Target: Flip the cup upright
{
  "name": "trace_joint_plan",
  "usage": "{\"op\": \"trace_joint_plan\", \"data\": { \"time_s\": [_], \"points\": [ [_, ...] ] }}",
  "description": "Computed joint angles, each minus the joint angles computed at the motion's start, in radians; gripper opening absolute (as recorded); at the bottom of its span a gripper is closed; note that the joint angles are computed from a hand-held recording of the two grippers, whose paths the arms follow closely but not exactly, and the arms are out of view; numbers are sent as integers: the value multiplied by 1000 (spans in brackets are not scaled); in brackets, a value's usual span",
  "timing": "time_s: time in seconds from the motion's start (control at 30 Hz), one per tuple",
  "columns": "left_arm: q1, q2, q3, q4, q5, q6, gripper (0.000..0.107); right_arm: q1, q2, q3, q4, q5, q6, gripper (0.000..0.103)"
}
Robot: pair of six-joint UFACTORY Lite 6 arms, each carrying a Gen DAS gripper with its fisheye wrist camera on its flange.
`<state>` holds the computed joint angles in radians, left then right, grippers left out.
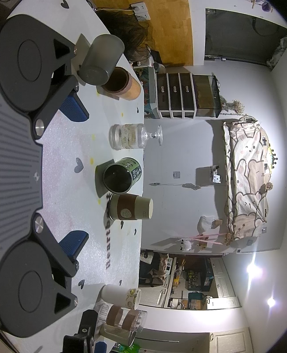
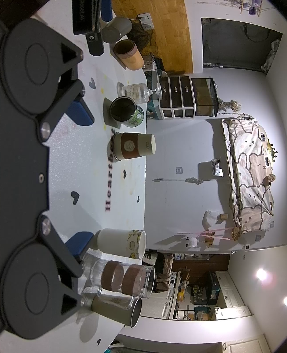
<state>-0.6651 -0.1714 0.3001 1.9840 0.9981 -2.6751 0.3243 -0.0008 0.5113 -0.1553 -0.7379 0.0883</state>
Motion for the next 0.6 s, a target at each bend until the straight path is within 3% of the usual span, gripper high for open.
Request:
{"op": "trace_joint_plan", "data": {
  "time_s": [0.1,0.27,0.6],
  "points": [
    [-7,98,44,38,29,-54,103,4,-11,-4,4,8,0,103],
    [48,199,152,113,-3,-70,103,-12,0,-5,-22,-8,19,103],
    [307,401,542,200,-260,59,103,-38,-10,-16,-53,-6,37,103]
  ]
}}
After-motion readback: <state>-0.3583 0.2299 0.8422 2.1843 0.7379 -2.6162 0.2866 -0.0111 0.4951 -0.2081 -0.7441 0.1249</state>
